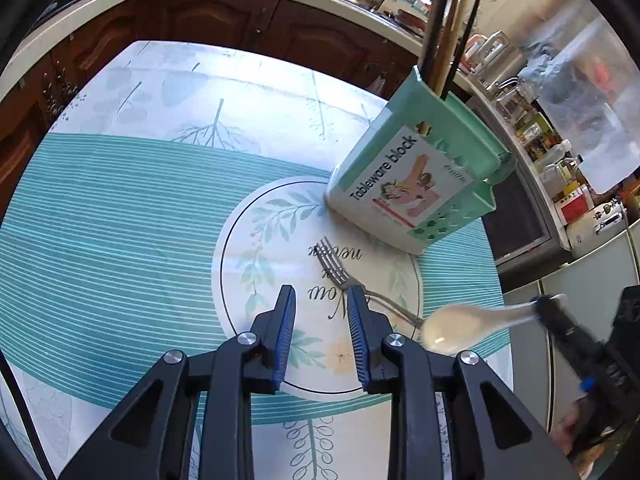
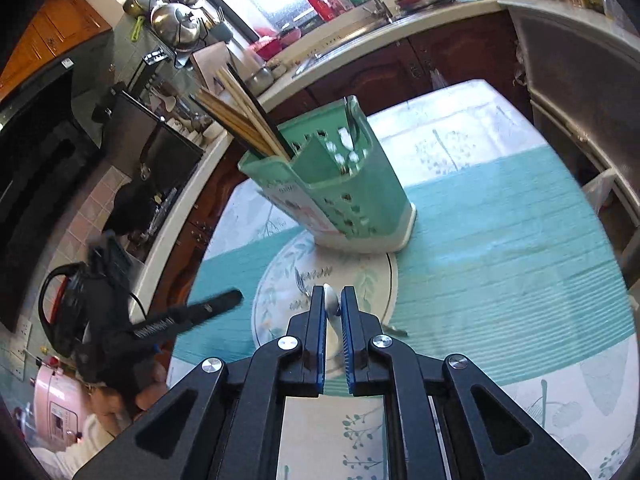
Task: Organize utensils
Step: 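Carry the white spoon over the green holder, lower it in, open the right tool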
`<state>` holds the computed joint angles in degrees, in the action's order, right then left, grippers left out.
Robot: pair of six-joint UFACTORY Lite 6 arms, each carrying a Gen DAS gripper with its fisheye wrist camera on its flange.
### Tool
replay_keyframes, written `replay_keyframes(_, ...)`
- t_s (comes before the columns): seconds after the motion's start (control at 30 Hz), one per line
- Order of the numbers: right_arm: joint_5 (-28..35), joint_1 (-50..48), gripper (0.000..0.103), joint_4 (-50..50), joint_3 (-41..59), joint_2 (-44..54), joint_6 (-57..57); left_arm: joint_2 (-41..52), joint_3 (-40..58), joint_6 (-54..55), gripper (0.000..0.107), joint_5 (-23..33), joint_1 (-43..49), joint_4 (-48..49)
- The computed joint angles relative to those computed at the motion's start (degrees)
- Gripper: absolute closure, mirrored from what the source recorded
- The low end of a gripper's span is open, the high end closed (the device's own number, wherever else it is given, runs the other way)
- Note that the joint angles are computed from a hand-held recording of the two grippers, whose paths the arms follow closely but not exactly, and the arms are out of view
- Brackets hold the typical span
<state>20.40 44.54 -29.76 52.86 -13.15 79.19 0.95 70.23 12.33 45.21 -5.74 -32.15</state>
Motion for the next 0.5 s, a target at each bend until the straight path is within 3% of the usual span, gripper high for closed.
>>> replay_keyframes(0.13, 6.63, -0.46, 0.096, -1.59, 8.71, 0.22, -1.74, 1.69, 1.45, -1.28, 0.064, 0.2, -1.23, 0.59)
replay_keyframes(0.3, 15.61, 0.32, 0.096, -11.34, 22.84, 6.07, 1.21, 2.51, 2.81, -2.16, 0.064, -0.15, -3.15, 1.78)
replay_keyframes(0.5, 26.12, 0.49, 0.096, -16.0, 42.37, 20.59, -5.88, 1.81, 2.68, -4.17, 0.064, -0.44, -4.01, 4.8)
